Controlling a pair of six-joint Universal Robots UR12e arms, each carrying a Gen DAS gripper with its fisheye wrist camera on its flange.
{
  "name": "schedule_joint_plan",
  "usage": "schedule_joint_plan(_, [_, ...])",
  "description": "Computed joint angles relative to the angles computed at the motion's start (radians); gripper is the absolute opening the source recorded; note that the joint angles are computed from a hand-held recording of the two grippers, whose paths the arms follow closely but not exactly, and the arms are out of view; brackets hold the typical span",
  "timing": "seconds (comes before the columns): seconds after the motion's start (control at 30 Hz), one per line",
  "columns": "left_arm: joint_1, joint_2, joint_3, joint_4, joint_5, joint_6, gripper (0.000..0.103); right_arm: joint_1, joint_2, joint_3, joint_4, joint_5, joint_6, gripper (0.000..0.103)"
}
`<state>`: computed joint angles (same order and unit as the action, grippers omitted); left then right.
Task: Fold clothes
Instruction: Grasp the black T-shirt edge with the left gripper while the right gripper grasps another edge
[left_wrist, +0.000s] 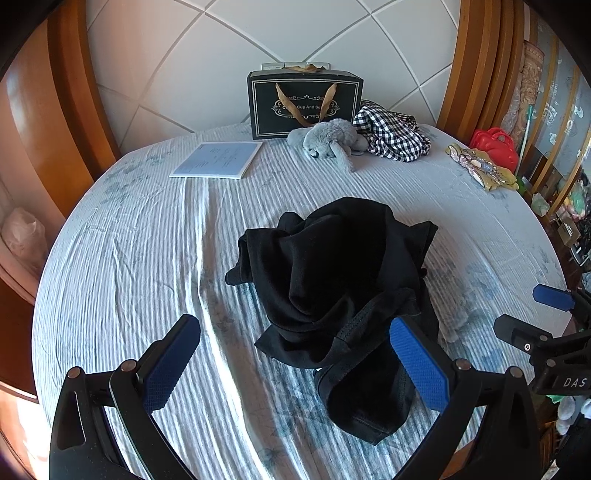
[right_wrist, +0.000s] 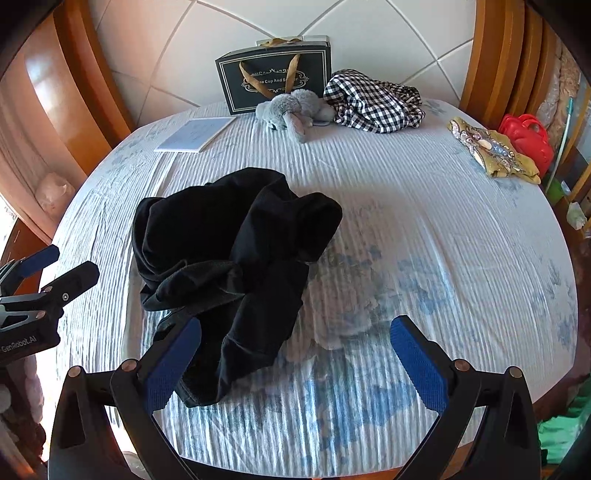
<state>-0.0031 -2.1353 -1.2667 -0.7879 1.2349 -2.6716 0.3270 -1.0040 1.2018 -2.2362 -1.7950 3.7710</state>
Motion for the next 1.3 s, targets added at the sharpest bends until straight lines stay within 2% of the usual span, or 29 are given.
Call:
schedule_joint_plan(0.13, [-0.002,-0.044,0.031,-0.029,-0.024,0.015,0.102,-0.008,0.016,0.004,-0.019,0.066,-0.023,0.103])
schedule_joint_plan(0.3, [-0.02,-0.098,0.076,-0.058,0.017,0.025,0.095,-0.015,0.053,-0.013,-0.002,0.128,-0.028,0.102])
schedule_joint_plan(0.33, [-0.022,-0.107,0.084,-0.064,0.018,0.029,0.09,-0.016,0.059,-0.015,0.0,0.138,-0.028,0.102])
schedule_joint_plan(0.43, [-0.029,-0.132,0.116,-0.126,0.034,0.046,0.057,-0.019,0.079,-0.027,0.011,0.159,-0.03,0.1])
schedule_joint_plan(0.47, [-0.031,-0.139,0.125,-0.141,0.04,0.055,0.055,-0.02,0.084,-0.029,0.01,0.163,-0.028,0.097])
schedule_joint_plan(0.5, [-0.032,-0.142,0.127,-0.143,0.04,0.063,0.052,-0.022,0.09,-0.032,0.011,0.172,-0.029,0.09])
schedule_joint_plan(0.57, [-0.032,-0.144,0.126,-0.14,0.033,0.078,0.04,-0.023,0.104,-0.044,0.025,0.188,-0.034,0.085])
schedule_joint_plan(0.6, [-0.031,-0.144,0.127,-0.143,0.028,0.083,0.036,-0.023,0.112,-0.05,0.031,0.195,-0.038,0.077])
schedule_joint_plan(0.63, [-0.03,-0.143,0.127,-0.147,0.022,0.087,0.027,-0.023,0.119,-0.058,0.041,0.202,-0.043,0.064])
schedule_joint_plan(0.7, [-0.026,-0.14,0.129,-0.154,0.009,0.093,0.023,-0.024,0.128,-0.067,0.055,0.217,-0.046,0.045])
schedule_joint_plan(0.77, [-0.02,-0.131,0.126,-0.142,-0.007,0.091,0.018,-0.025,0.12,-0.056,0.026,0.211,-0.048,0.034])
schedule_joint_plan(0.83, [-0.013,-0.122,0.122,-0.108,-0.019,0.073,0.018,-0.028,0.101,-0.034,-0.023,0.194,-0.044,0.027])
schedule_joint_plan(0.87, [-0.009,-0.117,0.121,-0.086,-0.026,0.061,0.018,-0.029,0.091,-0.026,-0.041,0.172,-0.045,0.026])
schedule_joint_plan(0.97, [0.006,-0.106,0.129,-0.021,-0.049,0.007,0.017,-0.029,0.057,-0.003,-0.086,0.063,-0.03,0.025])
schedule_joint_plan(1.03, [0.012,-0.108,0.142,0.016,-0.039,-0.031,0.018,-0.03,0.032,0.015,-0.115,-0.022,-0.011,0.024])
schedule_joint_plan(1.1, [0.017,-0.112,0.157,0.051,-0.022,-0.067,0.022,-0.033,0.014,0.022,-0.106,-0.103,0.008,0.024])
schedule_joint_plan(1.17, [0.021,-0.117,0.173,0.032,-0.017,-0.078,0.054,-0.04,0.0,0.021,-0.075,-0.157,0.031,0.024])
schedule_joint_plan(1.2, [0.022,-0.12,0.181,0.016,-0.016,-0.081,0.058,-0.047,-0.003,0.014,-0.045,-0.16,0.046,0.03])
schedule_joint_plan(1.27, [0.026,-0.112,0.17,-0.011,-0.038,-0.071,0.059,-0.055,-0.017,0.027,-0.029,-0.163,0.071,0.052])
schedule_joint_plan(1.3, [0.028,-0.103,0.158,-0.027,-0.05,-0.055,0.059,-0.055,-0.024,0.038,-0.031,-0.165,0.072,0.067])
